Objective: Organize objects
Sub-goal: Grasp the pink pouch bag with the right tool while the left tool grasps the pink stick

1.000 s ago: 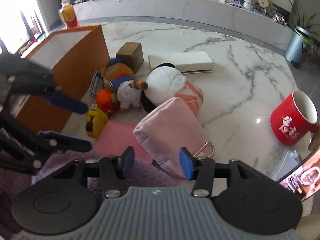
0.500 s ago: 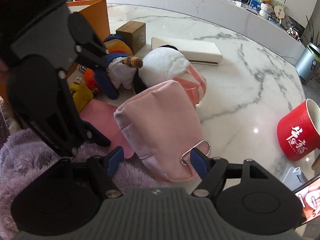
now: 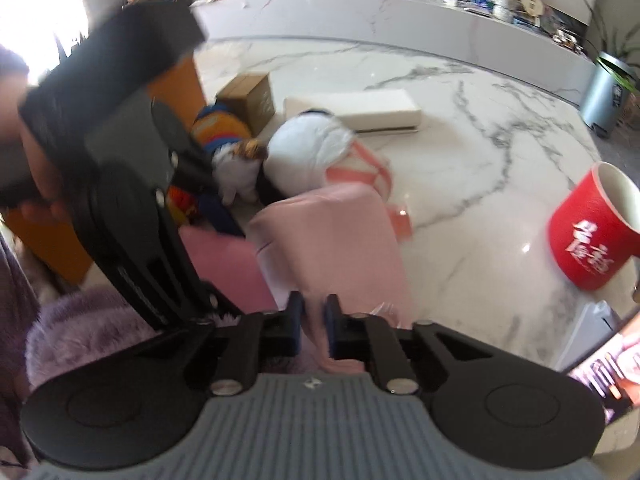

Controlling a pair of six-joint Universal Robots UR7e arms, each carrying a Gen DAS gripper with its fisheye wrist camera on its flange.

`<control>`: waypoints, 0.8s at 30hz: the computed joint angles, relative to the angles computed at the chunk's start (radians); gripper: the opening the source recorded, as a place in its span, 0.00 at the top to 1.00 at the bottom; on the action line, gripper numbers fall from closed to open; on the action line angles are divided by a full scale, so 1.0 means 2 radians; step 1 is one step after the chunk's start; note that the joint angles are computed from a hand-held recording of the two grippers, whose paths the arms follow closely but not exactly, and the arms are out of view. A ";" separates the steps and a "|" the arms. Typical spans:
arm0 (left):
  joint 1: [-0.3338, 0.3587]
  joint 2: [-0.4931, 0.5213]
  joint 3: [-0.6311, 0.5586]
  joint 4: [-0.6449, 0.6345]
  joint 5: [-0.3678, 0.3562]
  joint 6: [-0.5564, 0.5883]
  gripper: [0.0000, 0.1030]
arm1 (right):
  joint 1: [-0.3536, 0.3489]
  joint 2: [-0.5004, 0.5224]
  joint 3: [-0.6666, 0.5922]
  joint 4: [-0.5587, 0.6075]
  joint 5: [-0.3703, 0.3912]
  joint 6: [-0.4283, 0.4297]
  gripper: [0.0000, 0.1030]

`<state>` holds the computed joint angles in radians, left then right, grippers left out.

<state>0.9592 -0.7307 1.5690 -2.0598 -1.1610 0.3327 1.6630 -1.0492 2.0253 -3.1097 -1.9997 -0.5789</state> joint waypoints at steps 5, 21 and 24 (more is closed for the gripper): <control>-0.009 -0.019 0.017 -0.023 0.005 0.009 0.47 | -0.009 -0.042 -0.004 0.072 0.027 0.074 0.93; -0.020 -0.039 0.004 0.045 -0.060 0.008 0.72 | -0.037 -0.058 -0.018 0.124 0.055 0.153 0.91; -0.027 -0.035 0.013 0.034 -0.046 0.018 0.72 | -0.031 -0.045 -0.020 0.113 0.039 0.140 0.85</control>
